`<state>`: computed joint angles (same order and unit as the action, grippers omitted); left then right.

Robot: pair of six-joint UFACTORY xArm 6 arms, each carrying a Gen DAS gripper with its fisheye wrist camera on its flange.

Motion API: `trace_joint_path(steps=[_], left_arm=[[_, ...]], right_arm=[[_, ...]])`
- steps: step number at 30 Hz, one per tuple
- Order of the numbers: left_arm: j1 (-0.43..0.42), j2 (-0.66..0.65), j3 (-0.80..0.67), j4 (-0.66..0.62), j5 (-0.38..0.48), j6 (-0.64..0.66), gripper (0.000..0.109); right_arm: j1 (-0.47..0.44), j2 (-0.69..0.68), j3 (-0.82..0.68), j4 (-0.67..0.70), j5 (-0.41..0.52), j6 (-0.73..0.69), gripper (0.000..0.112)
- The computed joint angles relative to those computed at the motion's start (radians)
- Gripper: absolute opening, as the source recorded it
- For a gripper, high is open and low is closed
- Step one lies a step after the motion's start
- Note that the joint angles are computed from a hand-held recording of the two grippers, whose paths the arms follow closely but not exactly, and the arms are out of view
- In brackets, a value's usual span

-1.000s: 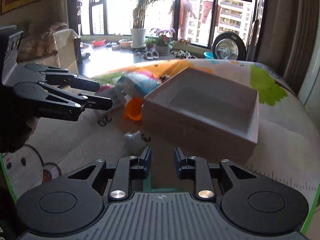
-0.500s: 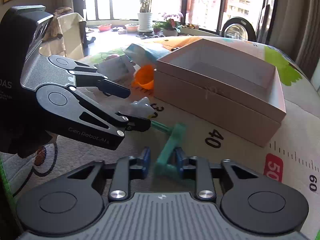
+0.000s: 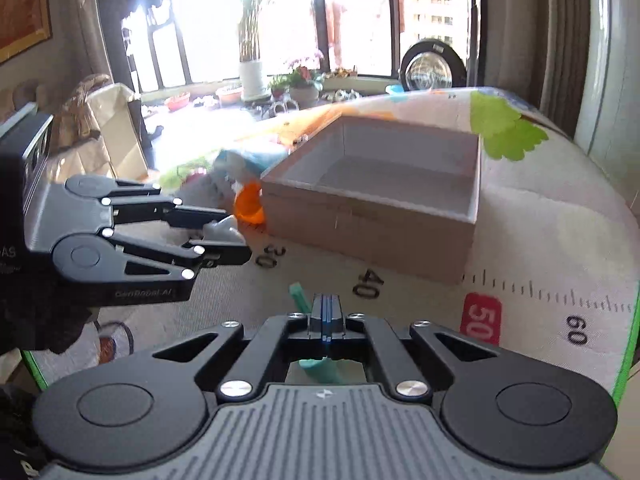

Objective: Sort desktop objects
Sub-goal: 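Drop the white star into the pink box with the left gripper while the right drops the teal toy in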

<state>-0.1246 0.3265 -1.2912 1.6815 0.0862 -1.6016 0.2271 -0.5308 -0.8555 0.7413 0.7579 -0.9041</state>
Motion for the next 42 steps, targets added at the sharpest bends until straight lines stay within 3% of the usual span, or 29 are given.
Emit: trace_joint_path(steps=[3, 5, 7, 11, 13, 15, 18, 19, 21, 26, 32, 36, 37, 38, 40, 42], left_arm=[[-0.006, -0.011, -0.070, 0.182, 0.015, -0.166, 0.043], [-0.008, 0.009, -0.122, 0.191, 0.043, -0.169, 0.043], [0.003, 0.054, -0.187, 0.096, 0.038, -0.090, 0.043], [0.020, 0.175, -0.331, -0.180, 0.014, 0.156, 0.052], [0.017, 0.187, -0.346, -0.222, 0.043, 0.188, 0.063], [0.024, 0.166, -0.313, -0.176, 0.027, 0.140, 0.076], [0.017, 0.095, -0.203, -0.054, 0.064, 0.022, 0.089], [0.019, 0.071, -0.159, -0.056, 0.069, 0.017, 0.093], [0.030, 0.031, -0.079, -0.067, 0.064, -0.012, 0.095], [0.075, -0.035, 0.059, -0.082, 0.057, -0.111, 0.096], [0.123, -0.067, 0.145, -0.075, 0.022, -0.172, 0.096], [0.122, -0.061, 0.122, 0.091, 0.012, -0.344, 0.098], [0.123, -0.060, 0.116, 0.133, 0.015, -0.386, 0.100], [0.123, -0.055, 0.109, 0.147, 0.023, -0.402, 0.100], [0.128, -0.048, 0.098, 0.187, 0.036, -0.449, 0.100], [0.135, -0.037, 0.078, 0.300, 0.046, -0.579, 0.100]], right_arm=[[-0.007, 0.029, -0.083, 0.068, -0.029, -0.024, 0.000], [-0.002, 0.060, -0.130, 0.079, -0.040, -0.030, 0.000], [0.004, 0.092, -0.169, 0.036, -0.009, -0.013, 0.002], [0.032, 0.089, -0.129, -0.048, 0.066, 0.005, 0.025], [0.047, 0.087, -0.098, -0.094, 0.085, 0.037, 0.035], [0.066, 0.088, -0.060, -0.158, 0.080, 0.096, 0.041], [0.066, 0.098, -0.032, -0.170, 0.105, 0.123, 0.041], [0.069, 0.099, -0.028, -0.171, 0.108, 0.122, 0.034], [0.077, 0.087, -0.012, -0.146, 0.107, 0.089, 0.020], [0.078, 0.059, -0.019, -0.112, 0.075, 0.084, 0.017], [0.055, 0.157, -0.211, -0.048, 0.002, 0.119, 0.012], [0.086, 0.352, -0.445, -0.138, -0.019, 0.250, 0.012], [0.100, 0.389, -0.486, -0.186, -0.022, 0.293, 0.015], [0.121, 0.432, -0.529, -0.250, -0.035, 0.350, 0.030], [0.157, 0.508, -0.606, -0.336, -0.057, 0.409, 0.050], [0.195, 0.607, -0.722, -0.397, -0.033, 0.474, 0.053]])
